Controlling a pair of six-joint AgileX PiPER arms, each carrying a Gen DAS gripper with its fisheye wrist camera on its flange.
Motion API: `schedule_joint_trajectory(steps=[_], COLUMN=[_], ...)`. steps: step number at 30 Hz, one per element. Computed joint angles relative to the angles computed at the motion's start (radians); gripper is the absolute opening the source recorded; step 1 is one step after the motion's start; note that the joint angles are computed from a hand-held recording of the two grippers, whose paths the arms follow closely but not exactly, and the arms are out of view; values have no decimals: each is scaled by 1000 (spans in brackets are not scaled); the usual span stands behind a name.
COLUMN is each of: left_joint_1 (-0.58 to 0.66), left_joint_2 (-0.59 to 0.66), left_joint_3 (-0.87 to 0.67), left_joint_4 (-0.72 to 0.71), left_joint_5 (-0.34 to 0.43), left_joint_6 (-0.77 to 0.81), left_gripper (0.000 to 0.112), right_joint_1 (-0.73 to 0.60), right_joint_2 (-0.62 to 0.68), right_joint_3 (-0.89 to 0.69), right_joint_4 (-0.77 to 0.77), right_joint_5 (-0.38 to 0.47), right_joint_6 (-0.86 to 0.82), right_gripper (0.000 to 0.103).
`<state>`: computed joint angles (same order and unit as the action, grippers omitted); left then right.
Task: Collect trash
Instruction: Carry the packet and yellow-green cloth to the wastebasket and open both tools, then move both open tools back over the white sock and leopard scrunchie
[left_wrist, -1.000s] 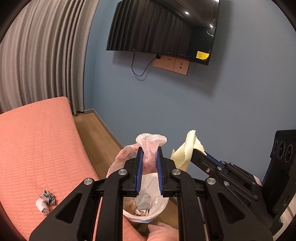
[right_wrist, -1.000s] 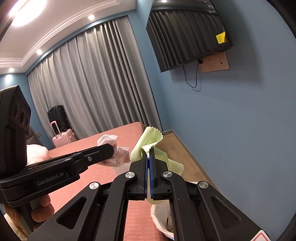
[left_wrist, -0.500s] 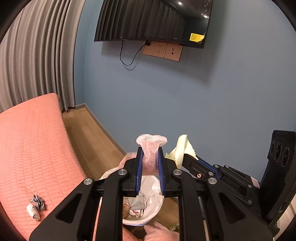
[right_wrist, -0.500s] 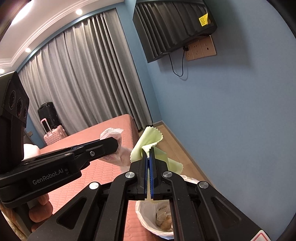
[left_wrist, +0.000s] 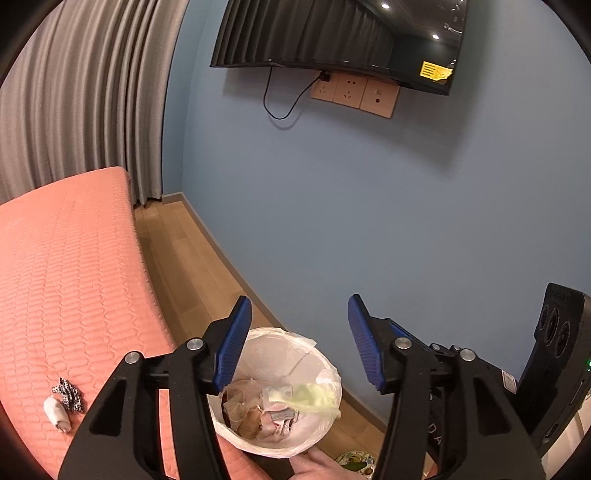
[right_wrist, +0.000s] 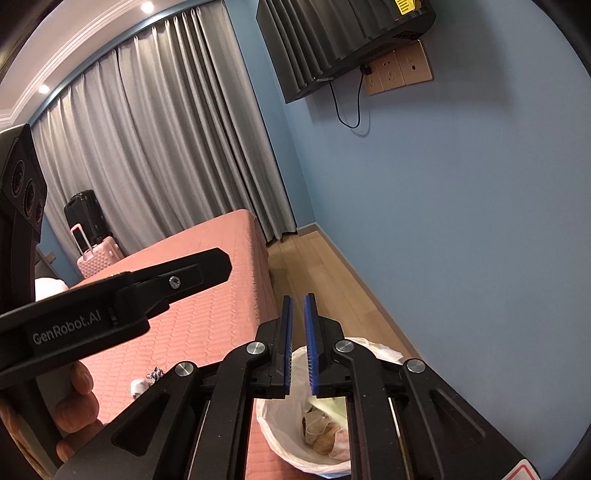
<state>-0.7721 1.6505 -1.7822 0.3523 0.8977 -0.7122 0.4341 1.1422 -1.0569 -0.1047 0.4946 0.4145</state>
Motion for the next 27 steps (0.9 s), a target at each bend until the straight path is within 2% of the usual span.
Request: schedule_joint_trajectory(steps=[9, 27], left_joint_1=[26, 79], left_joint_2=[-68, -244], left_joint_3=[118, 325], left_joint_4=[11, 59], left_joint_5=[-25, -49], left_joint_6=[-67, -156], left_gripper=[52, 52], right_joint_1=[66, 307], right_joint_2=[-2, 50], right_joint_3=[9, -47], right_joint_4=[-68, -321], right_joint_5=[6, 66], right_joint_6=[87, 350], right_gripper=[18, 18])
